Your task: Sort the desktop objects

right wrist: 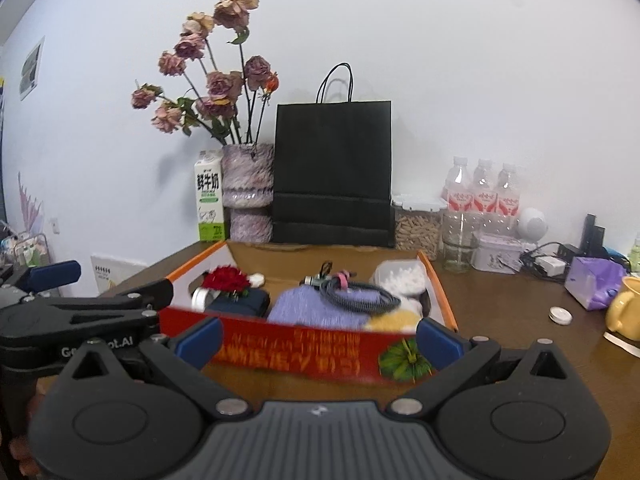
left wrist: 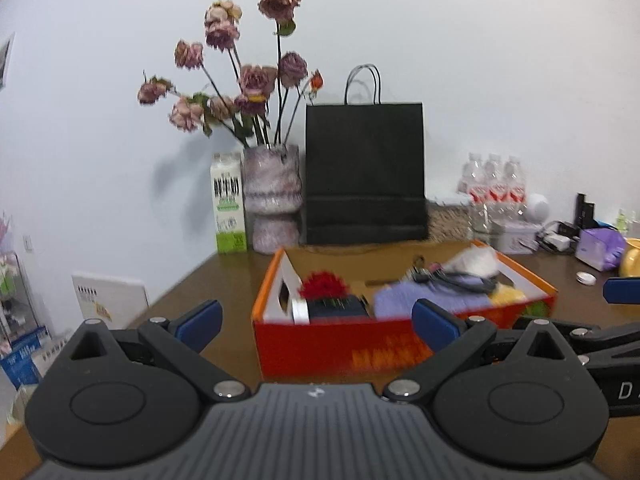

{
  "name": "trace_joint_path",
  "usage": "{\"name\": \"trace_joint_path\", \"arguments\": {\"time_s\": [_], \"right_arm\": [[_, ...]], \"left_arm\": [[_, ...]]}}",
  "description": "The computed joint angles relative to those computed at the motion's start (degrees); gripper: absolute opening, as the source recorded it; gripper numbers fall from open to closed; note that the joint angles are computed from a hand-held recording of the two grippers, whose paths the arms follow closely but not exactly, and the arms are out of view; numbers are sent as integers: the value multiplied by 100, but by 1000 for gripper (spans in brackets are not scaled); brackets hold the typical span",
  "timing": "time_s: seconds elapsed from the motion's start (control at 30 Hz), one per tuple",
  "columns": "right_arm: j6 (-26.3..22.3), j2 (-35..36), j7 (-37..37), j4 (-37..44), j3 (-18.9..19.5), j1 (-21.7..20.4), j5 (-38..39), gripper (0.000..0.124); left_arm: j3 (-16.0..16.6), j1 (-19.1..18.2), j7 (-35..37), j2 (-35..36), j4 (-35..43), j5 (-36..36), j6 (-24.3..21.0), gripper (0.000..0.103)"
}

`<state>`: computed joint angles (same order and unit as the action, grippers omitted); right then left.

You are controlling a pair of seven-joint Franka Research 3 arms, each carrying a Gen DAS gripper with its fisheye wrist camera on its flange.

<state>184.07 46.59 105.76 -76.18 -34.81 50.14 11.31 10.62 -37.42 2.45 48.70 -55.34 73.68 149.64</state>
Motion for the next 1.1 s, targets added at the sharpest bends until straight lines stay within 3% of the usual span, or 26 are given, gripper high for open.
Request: {"name": "trace_joint_path", "arguments": {"time_s": [0.13, 0.3, 0.57, 0.7, 1.1], "right_arm": [[270, -492, -155, -1018, -360, 602, 113, 103], [513, -858, -542, -1882, -801, 1298, 480, 103], [624, -1307, -1027, -2679, -894, 1819, 1199, 103], [427, -1264, -1265, -2787, -1164, 2135, 1535, 103], [372, -1381, -1186, -2894, -1039, 2068, 1407, 103]], "left_arm": [[-16, -164, -523, -597, -956, 396, 99, 103], [-364, -139, -704, -1086, -1658, 682, -146, 103], [-903, 4, -905, -1559, -2394, 855, -609, 103], [-1098, -16, -730, -1547, -2423, 670, -1101, 103], [-1217, 40, -688, -1643, -2568, 643, -1174, 103]]}}
